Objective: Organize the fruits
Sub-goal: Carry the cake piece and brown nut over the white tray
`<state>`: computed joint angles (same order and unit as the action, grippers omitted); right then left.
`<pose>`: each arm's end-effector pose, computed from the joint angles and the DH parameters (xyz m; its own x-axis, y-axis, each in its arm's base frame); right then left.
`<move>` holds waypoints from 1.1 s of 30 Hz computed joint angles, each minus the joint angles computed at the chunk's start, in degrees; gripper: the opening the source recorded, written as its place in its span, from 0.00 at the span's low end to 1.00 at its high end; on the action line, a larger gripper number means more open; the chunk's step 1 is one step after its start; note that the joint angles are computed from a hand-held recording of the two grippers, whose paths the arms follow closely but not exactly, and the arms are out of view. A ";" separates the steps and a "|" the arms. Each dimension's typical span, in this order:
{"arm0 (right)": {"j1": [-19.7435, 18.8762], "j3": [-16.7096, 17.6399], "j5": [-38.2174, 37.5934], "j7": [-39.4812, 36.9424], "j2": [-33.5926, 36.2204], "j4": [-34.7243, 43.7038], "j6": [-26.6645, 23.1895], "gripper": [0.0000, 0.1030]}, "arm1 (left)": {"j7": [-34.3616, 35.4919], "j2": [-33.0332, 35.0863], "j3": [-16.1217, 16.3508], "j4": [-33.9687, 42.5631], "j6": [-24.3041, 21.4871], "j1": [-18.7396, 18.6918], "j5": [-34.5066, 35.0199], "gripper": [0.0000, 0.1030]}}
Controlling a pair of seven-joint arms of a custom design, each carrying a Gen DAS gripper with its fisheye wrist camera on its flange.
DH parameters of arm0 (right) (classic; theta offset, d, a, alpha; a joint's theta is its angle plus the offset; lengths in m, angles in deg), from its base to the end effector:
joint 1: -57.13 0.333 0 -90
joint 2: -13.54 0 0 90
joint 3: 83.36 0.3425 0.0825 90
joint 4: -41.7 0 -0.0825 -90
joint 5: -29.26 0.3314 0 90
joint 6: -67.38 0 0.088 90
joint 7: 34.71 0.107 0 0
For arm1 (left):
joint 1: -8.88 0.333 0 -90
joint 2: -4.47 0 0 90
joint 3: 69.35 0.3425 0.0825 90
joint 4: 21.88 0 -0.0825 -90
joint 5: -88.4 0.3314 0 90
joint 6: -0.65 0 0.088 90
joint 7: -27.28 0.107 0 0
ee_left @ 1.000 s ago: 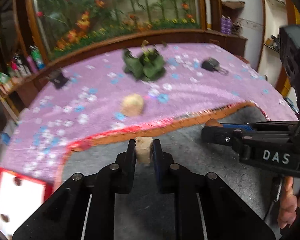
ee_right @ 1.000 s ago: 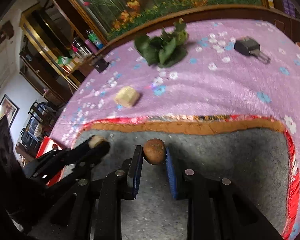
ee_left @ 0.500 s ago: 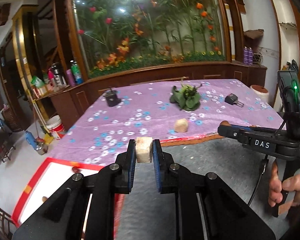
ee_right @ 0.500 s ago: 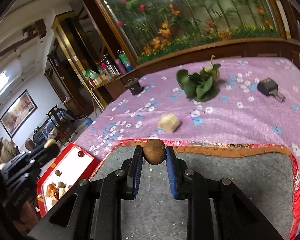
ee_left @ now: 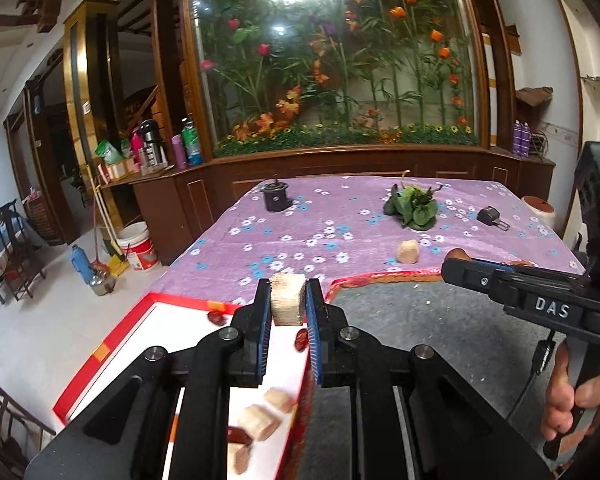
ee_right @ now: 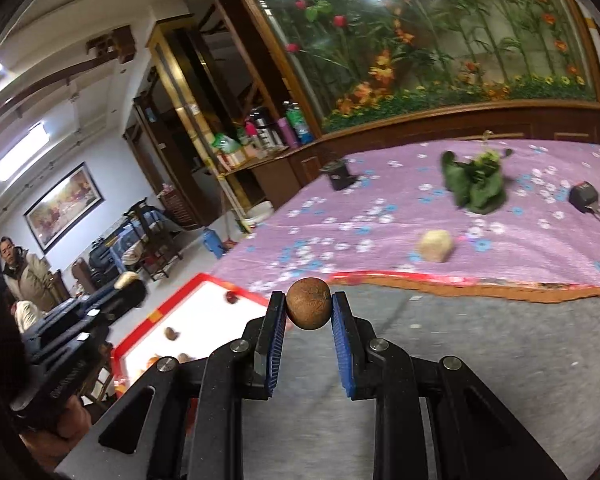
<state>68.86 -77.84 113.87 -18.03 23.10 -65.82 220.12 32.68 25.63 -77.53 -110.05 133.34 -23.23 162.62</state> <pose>0.5756 0.1443 0.5204 0.5405 -0.7420 -0.3966 -0.5887 0.0033 -0.8083 0.5319 -0.4046 0.5416 0.1189 -0.9860 -0.1171 -0.4593 0.0500 -0.8869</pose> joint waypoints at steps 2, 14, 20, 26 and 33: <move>0.44 0.59 1.80 -1.17 -0.81 -0.75 -0.26 0.23 | -1.56 -1.29 0.10 -2.07 0.08 0.13 0.61 0.13; 5.84 2.25 5.68 -6.20 -2.07 -4.09 1.09 0.23 | -10.45 -8.14 -2.28 -14.95 -2.57 4.34 2.09 0.13; 7.82 3.20 1.34 -3.19 0.52 -2.56 0.33 0.23 | -13.02 -10.81 -3.44 -20.23 -3.92 6.97 0.60 0.13; 9.09 4.82 -4.51 2.28 5.80 3.18 -2.20 0.22 | -15.72 -13.63 -4.44 -23.82 -7.10 8.79 -0.42 0.13; 7.86 7.37 -1.30 -0.40 10.81 9.15 -3.06 0.22 | -15.44 -13.77 -5.13 -24.14 -10.47 10.03 -2.41 0.13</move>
<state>76.72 -70.48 112.58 -18.43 33.91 -56.67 217.06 17.23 11.86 -82.66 -134.19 122.86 -13.20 160.20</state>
